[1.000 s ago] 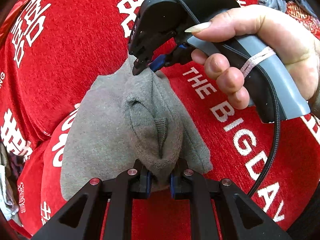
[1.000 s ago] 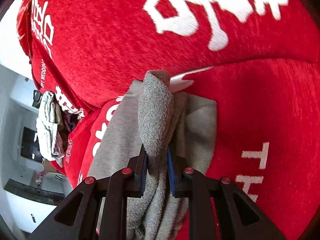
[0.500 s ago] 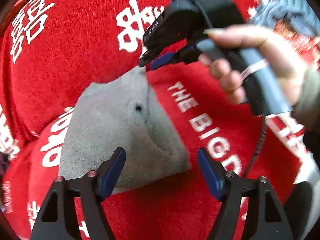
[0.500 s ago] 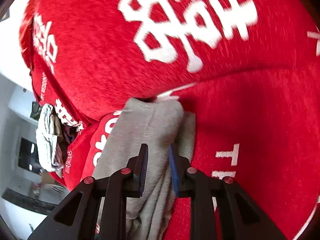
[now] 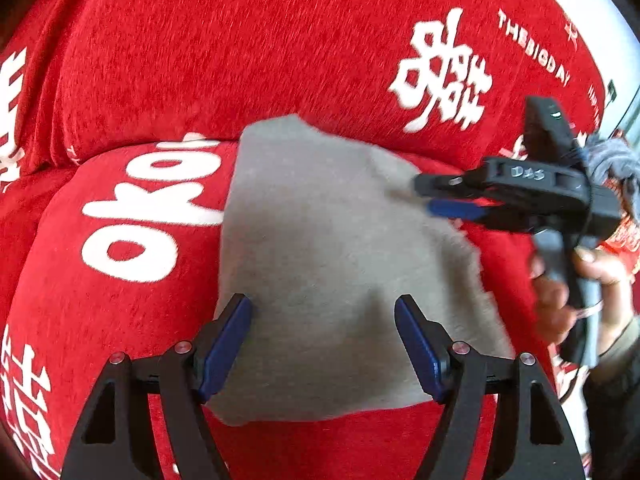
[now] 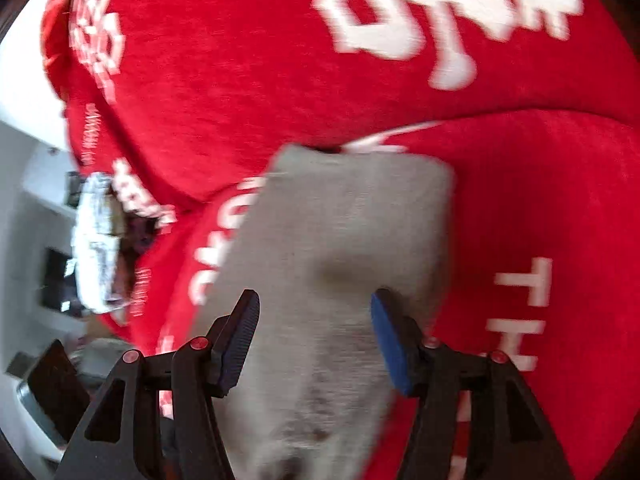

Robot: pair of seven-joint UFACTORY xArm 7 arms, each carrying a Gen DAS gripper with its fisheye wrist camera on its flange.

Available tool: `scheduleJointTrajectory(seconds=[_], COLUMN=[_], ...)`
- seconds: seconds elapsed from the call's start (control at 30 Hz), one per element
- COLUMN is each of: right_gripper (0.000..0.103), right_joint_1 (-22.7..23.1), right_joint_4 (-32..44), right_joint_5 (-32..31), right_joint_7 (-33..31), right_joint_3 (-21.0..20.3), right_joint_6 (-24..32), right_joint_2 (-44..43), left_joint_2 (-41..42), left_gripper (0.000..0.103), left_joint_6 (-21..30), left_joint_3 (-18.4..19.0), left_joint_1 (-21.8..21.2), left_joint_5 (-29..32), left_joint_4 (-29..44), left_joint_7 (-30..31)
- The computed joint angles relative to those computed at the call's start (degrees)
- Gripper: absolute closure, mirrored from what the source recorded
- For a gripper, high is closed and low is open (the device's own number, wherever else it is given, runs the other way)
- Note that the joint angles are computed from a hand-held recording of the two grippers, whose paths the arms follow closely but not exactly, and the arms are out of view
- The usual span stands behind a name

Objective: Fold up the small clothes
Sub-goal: 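Open both grippers and release the folded sweater, then move both open grippers to the edge of the grey sweater bundle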

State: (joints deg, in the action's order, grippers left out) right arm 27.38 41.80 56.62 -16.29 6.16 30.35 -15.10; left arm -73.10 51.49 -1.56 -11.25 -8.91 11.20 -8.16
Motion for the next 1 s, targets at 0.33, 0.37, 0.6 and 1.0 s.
scheduleJointTrajectory(seconds=[0.33, 0.37, 0.6, 1.0], right_gripper=[0.042, 0.042, 0.042, 0.042], right_joint_1=[1.1, 1.6, -1.0, 3.0], right_joint_4=[-1.3, -0.5, 4.6, -6.7], right_joint_5=[0.8, 2.0, 7.2, 9.2], right_joint_7=[-1.0, -2.4, -7.1, -10.8], right_joint_3=[-2.6, -3.2, -2.5, -0.3], right_joint_6=[-3.0, -2.4, 2.9, 1.4], right_joint_2=[-4.2, -3.8, 4.3, -13.8], left_joint_2=[7.6, 9.0, 13.6, -9.0], left_gripper=[0.028, 0.028, 0.028, 0.028], left_joint_6=[-7.3, -8.5, -14.5, 4.3], left_joint_3=[-5.2, -4.9, 1.2, 9.2], left_joint_1=[-12.4, -13.7, -22.3, -10.1], left_joint_5=[-4.2, -4.9, -13.9, -14.1], left_joint_4=[3.4, 3.6, 1.0, 0.1], left_joint_7=[-0.7, -0.6, 3.9, 12.6])
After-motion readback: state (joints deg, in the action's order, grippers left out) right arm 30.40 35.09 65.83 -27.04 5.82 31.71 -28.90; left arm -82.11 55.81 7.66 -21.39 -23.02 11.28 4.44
